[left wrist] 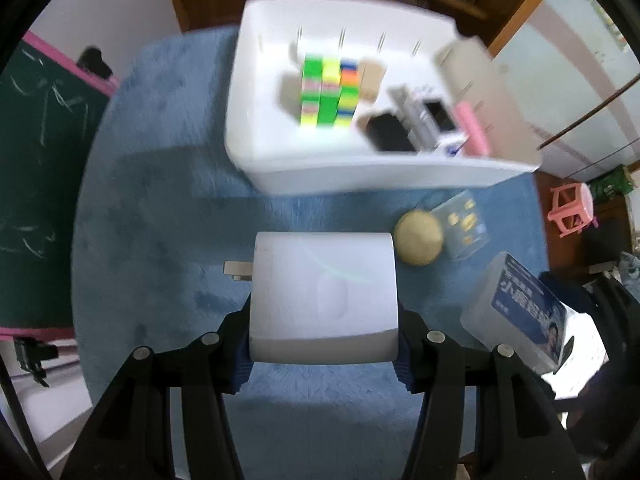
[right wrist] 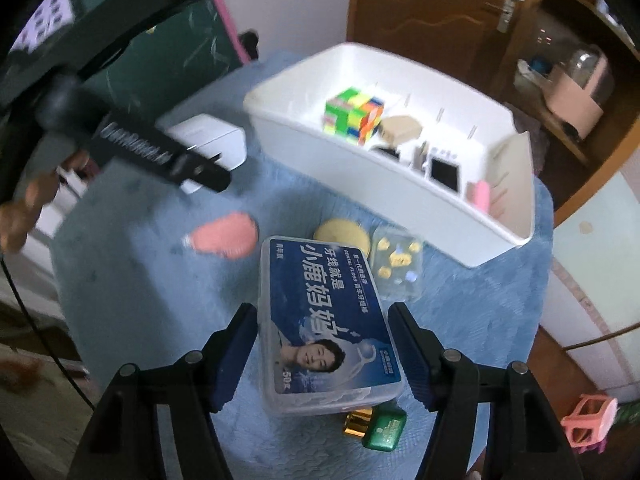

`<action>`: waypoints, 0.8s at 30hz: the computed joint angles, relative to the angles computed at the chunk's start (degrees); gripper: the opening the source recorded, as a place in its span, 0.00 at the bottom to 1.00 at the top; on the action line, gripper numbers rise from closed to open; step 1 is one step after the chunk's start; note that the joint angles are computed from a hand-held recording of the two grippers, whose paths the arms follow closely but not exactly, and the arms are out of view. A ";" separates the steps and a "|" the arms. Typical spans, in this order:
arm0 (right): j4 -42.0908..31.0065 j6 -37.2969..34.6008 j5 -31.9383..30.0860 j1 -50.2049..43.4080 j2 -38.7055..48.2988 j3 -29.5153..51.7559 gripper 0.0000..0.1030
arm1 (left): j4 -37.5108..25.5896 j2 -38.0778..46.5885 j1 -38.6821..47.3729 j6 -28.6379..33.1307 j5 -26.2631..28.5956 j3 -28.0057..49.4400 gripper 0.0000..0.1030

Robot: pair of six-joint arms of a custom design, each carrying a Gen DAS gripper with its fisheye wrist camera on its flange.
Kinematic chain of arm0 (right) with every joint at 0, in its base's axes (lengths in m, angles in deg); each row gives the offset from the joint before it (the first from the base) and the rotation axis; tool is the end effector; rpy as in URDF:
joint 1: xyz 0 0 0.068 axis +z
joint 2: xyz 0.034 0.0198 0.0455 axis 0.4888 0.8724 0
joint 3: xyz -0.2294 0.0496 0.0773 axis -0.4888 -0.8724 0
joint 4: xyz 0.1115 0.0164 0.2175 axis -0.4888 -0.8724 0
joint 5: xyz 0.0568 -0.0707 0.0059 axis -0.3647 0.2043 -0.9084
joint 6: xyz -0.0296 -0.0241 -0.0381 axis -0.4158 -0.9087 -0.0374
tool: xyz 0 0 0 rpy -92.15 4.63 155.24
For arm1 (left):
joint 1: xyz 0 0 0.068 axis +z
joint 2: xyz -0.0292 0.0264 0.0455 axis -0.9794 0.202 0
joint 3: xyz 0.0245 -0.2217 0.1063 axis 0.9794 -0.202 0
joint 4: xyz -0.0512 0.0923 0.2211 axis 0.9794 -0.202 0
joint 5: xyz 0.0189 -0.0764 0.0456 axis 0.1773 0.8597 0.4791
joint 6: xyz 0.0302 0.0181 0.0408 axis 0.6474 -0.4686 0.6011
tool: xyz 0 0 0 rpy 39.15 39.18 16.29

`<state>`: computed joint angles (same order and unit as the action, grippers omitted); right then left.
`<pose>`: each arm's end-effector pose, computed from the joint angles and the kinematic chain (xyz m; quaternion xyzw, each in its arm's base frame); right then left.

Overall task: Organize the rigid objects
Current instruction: 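Carry the white charger and floss box into the tray with both tools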

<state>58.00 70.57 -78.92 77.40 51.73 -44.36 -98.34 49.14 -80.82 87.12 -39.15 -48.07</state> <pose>0.1353 0.1453 0.1284 -0.3070 0.9209 0.0697 0.2298 0.1952 -0.0131 0.1299 0.0121 0.9912 -0.0704 0.1110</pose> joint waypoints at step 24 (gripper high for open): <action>-14.37 -1.90 -5.53 -21.98 3.85 41.86 0.66 | -9.38 4.17 -5.69 -0.22 -2.91 31.17 0.57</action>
